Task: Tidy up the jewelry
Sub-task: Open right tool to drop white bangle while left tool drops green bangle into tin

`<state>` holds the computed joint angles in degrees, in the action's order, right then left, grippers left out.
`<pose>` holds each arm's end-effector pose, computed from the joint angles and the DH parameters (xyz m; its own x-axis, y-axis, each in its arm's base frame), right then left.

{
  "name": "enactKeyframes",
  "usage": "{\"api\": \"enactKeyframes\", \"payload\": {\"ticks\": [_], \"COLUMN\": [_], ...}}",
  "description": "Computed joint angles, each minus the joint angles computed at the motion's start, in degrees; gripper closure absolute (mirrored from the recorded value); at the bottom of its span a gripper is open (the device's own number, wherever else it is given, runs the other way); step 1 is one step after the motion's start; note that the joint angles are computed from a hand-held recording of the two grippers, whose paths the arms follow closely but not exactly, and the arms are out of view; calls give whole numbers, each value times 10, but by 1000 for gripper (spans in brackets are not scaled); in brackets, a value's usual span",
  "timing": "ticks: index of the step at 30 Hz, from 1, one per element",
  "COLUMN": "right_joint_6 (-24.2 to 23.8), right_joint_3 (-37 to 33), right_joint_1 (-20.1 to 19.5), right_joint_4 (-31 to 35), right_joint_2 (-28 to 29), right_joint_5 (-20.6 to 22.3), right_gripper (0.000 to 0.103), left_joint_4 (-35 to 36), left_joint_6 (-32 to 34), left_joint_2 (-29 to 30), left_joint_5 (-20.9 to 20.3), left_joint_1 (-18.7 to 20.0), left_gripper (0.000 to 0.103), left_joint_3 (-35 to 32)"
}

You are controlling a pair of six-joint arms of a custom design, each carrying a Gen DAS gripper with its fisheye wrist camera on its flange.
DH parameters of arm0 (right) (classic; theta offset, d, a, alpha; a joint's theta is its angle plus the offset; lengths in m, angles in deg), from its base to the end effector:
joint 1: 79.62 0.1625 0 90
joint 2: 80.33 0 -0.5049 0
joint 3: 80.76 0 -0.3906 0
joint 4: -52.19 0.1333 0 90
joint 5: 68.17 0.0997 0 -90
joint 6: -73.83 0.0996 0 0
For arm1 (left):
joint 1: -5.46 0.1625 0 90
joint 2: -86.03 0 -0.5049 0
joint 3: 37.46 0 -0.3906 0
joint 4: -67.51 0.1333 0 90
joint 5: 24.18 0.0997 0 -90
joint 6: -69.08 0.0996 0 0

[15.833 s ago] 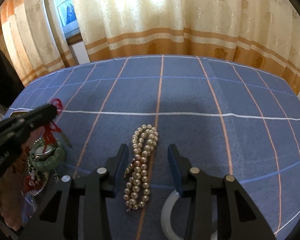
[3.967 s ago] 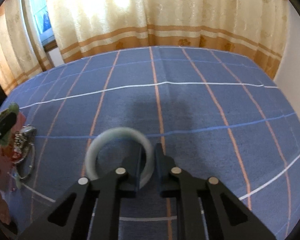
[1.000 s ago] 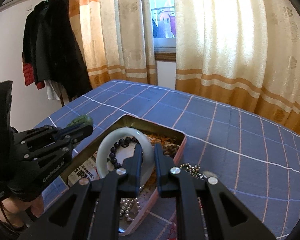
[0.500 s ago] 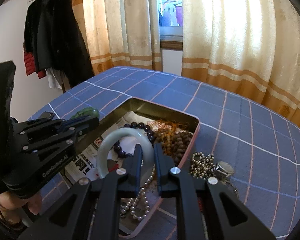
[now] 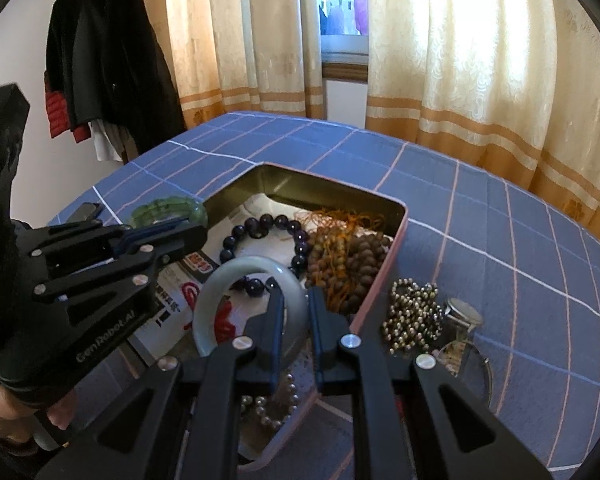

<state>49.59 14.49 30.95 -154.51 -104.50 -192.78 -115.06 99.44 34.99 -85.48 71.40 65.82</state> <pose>0.3233 -0.6430 0.0137 -0.7318 -0.1860 0.6557 -0.5990 0.6344 -0.4886 -0.1156 -0.7032 0.2442 -0.6434 0.4155 -0.6430 0.7370 0.5633 -0.3734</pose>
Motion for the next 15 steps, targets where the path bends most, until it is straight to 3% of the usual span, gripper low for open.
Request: {"api": "enactKeyframes", "payload": {"ticks": [15], "right_joint_6": [-3], "right_joint_3": [1], "right_joint_1": [-1], "right_joint_4": [6], "right_joint_2": [0], "right_joint_5": [1], "right_gripper": [88], "left_joint_4": [65], "left_joint_6": [-20], "left_joint_2": [-9], "left_joint_5": [-25], "left_joint_1": [1], "left_gripper": [96], "left_joint_3": [-1]}}
